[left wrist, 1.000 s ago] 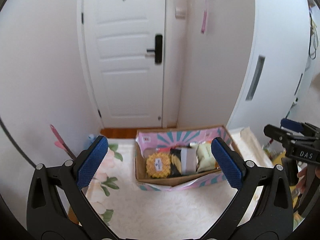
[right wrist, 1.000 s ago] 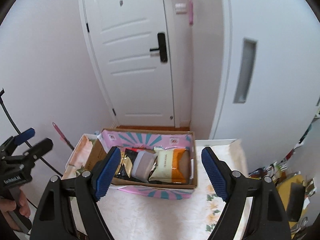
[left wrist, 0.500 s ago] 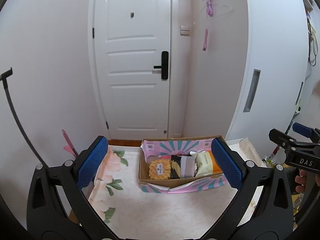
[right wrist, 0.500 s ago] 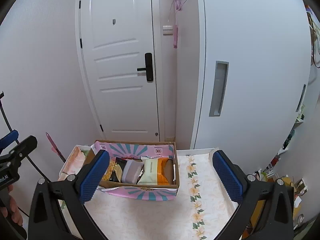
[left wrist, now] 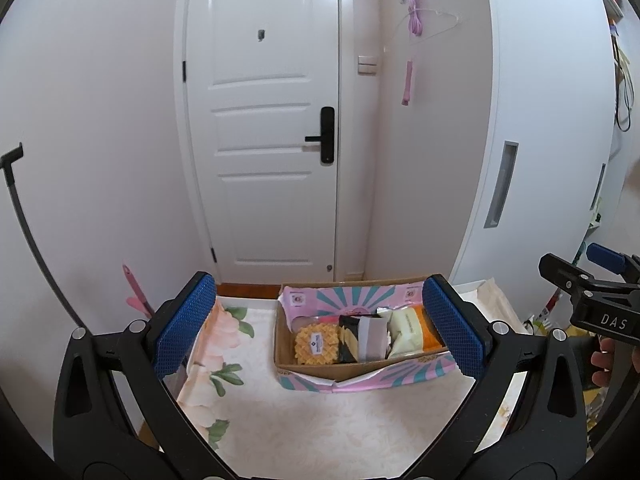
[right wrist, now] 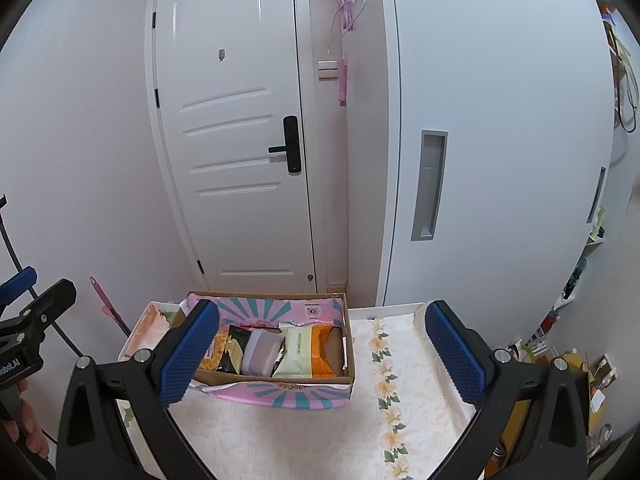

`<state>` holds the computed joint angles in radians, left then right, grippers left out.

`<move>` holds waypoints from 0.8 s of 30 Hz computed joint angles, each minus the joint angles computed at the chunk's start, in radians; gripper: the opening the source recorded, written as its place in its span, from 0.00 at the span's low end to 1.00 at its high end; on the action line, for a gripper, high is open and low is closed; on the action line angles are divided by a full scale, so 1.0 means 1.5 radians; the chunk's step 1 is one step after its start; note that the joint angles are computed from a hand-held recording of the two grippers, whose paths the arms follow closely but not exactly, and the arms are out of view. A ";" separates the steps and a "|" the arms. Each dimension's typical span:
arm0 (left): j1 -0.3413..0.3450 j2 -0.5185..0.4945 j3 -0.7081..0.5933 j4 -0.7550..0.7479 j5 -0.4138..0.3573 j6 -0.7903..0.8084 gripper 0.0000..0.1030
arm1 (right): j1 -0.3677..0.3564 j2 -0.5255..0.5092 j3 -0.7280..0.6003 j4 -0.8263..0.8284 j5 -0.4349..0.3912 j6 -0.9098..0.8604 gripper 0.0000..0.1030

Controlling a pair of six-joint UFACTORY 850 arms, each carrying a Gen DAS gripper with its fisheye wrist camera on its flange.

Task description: Organize snacks

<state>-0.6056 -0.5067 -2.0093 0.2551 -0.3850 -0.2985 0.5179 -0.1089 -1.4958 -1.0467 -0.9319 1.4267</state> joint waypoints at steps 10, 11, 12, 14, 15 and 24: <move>-0.002 -0.001 -0.001 0.012 -0.001 -0.012 1.00 | -0.002 -0.002 -0.002 -0.003 0.000 -0.001 0.99; -0.002 -0.001 -0.001 0.015 -0.001 -0.014 1.00 | -0.002 -0.002 -0.002 -0.003 0.000 -0.001 0.99; -0.002 -0.001 -0.002 0.015 -0.001 -0.013 1.00 | -0.002 -0.001 -0.002 -0.003 0.000 0.000 0.99; -0.002 -0.001 -0.001 0.015 0.000 -0.014 1.00 | -0.002 -0.001 -0.002 -0.004 0.000 0.000 0.99; -0.002 -0.001 -0.001 0.015 0.000 -0.015 1.00 | -0.002 -0.002 -0.002 -0.003 0.000 -0.001 0.99; 0.000 -0.003 -0.003 0.024 -0.004 -0.027 1.00 | -0.003 -0.002 -0.002 -0.001 0.004 -0.004 0.99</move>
